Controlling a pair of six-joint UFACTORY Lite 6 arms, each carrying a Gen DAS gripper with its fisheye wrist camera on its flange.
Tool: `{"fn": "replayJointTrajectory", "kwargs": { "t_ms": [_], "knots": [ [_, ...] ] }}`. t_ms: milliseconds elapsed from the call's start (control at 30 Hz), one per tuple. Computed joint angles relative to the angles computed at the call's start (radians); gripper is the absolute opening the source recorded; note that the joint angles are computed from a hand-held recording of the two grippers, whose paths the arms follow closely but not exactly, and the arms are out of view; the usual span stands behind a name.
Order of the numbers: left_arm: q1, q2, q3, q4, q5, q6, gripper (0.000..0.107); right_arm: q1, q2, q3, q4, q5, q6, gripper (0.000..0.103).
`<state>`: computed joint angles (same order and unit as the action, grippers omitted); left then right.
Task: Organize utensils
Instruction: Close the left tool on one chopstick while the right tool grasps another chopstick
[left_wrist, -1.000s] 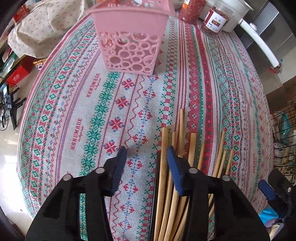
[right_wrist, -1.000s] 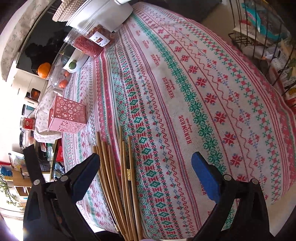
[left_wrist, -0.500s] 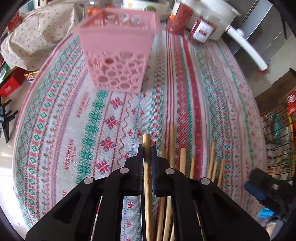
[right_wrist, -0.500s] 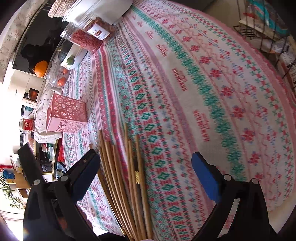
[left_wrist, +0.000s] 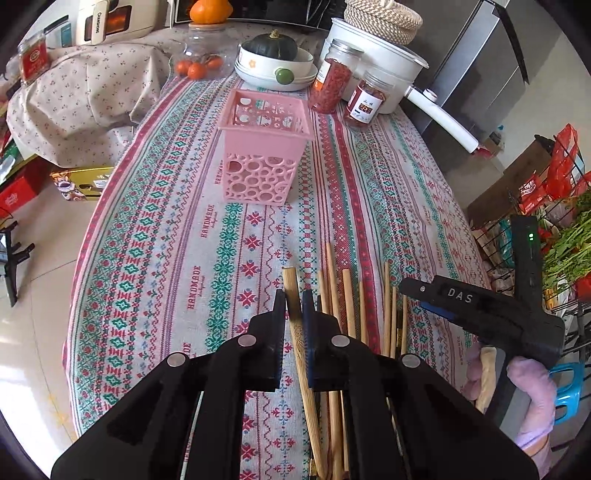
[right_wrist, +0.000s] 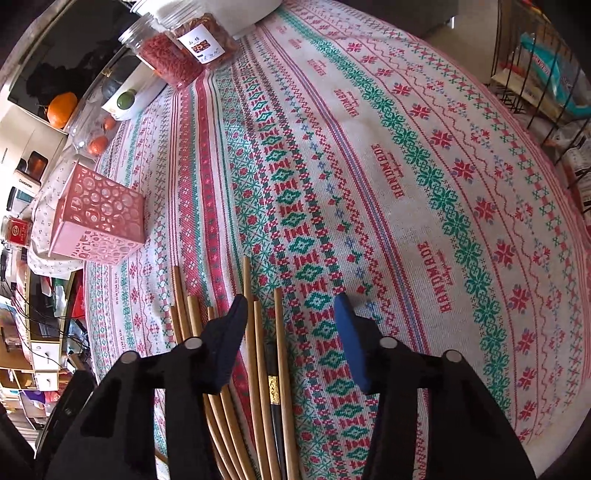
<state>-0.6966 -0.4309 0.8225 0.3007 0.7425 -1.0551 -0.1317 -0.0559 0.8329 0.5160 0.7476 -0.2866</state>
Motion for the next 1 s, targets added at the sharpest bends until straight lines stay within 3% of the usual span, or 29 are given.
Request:
{"fn": "replayJointTrajectory", "kwargs": {
  "t_ms": [233,300,533,800,1000],
  "knots": [
    [-0.003,-0.022,-0.004,0.033,0.015,-0.029,0.008,0.107,0.007,-0.003,-0.041,-0.064,0.075,0.028],
    [-0.001,-0.022,-0.003,0.031,0.016,-0.028,0.008,0.133,0.014,0.002,-0.050,-0.077,0.094,0.018],
    [0.024,-0.056,-0.028,0.016,0.019,-0.006,0.008,0.172,0.018,-0.007,-0.062,-0.125,0.131,0.006],
    [0.029,-0.095,-0.049,0.024,0.018,-0.019,0.008,0.113,-0.082,-0.050,-0.022,-0.127,0.032,0.005],
    [-0.013,-0.200,-0.074,0.088,0.059,-0.081,0.008,-0.025,-0.260,-0.089,0.084,-0.009,-0.154,0.005]
  ]
}}
